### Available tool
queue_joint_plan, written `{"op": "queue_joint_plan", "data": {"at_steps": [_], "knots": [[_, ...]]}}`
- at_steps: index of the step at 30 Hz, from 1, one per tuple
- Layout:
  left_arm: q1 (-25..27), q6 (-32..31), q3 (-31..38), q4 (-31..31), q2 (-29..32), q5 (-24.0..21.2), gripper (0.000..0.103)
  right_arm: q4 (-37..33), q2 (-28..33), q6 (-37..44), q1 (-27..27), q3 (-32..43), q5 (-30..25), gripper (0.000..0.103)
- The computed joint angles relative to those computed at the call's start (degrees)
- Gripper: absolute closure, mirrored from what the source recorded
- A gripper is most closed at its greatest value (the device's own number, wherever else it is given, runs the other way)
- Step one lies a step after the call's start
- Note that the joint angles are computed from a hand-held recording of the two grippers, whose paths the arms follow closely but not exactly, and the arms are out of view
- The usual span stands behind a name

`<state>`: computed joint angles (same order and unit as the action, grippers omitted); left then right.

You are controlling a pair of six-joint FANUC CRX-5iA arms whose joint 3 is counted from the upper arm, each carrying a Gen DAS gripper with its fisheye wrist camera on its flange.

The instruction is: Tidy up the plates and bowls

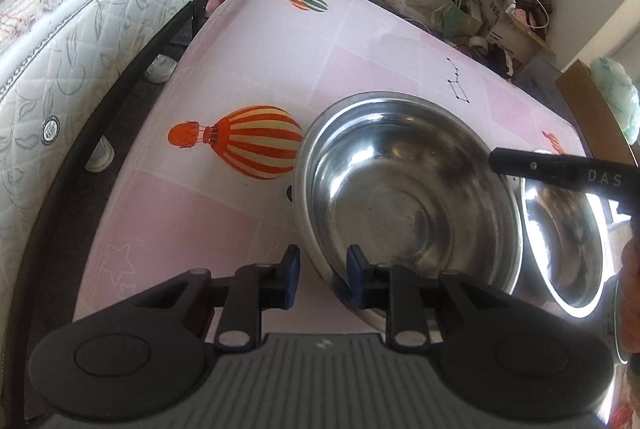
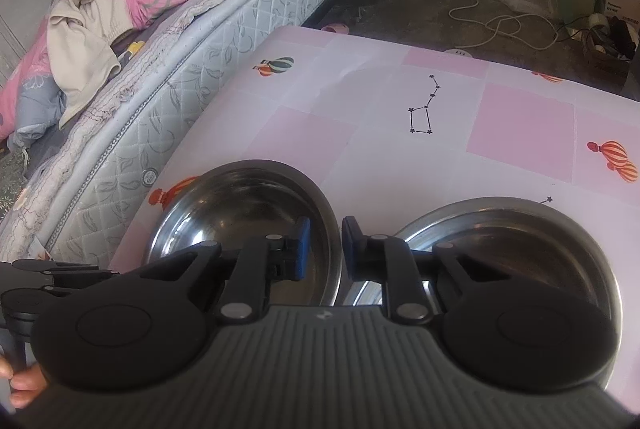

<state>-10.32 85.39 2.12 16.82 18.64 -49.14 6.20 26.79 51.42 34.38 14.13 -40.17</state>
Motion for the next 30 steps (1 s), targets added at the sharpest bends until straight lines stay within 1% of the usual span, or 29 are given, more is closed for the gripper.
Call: {"op": "queue_joint_plan", "data": {"at_steps": [1,3,4,6,11,15,19,22,25,30], "knots": [[0.03,0.26,-0.09,0.16,0.09,0.20,0.079,-0.50,0.40,0.70,-0.09,0.52,-0.26,0.088],[0.05,0.19,-0.39,0.83,0.22,0.87,0.085,-1.28,0.83,1.84,-0.26,0.94,-0.77,0.090],[0.04,0.23,-0.59,1.07,0.18,1.13,0.086,-1.34,1.23,2.22,-0.23,1.32,-1.09,0.090],[-0.30,1.74,0.14,-0.17,0.34,0.74,0.086,-0.10,1.64,1.60,0.11,1.07,-1.02,0.094],[-0.63,3.28,1.72,-1.92,0.38,-1.09,0.086,1.34,1.01,-0.86,0.51,-0.43,0.30,0.094],[-0.63,2.64,0.92,-1.80,-1.86,0.10,0.086,1.60,-0.77,-1.31,0.69,-1.73,1.45,0.094],[-1.43,2.45,2.39,-1.47,-3.16,-0.50,0.086,2.92,-3.76,-2.64,0.76,-3.67,2.59,0.094],[-2.51,0.75,3.62,0.44,-3.24,-0.67,0.086,5.23,-7.42,-4.33,0.64,-6.97,3.41,0.095],[-4.36,-0.49,6.03,2.16,-1.54,-1.41,0.086,7.38,-11.76,-6.74,-0.17,-11.31,3.62,0.095],[-8.95,0.01,11.34,0.70,3.02,-2.98,0.086,10.11,-17.76,-11.31,-2.28,-18.66,2.14,0.095]]}}
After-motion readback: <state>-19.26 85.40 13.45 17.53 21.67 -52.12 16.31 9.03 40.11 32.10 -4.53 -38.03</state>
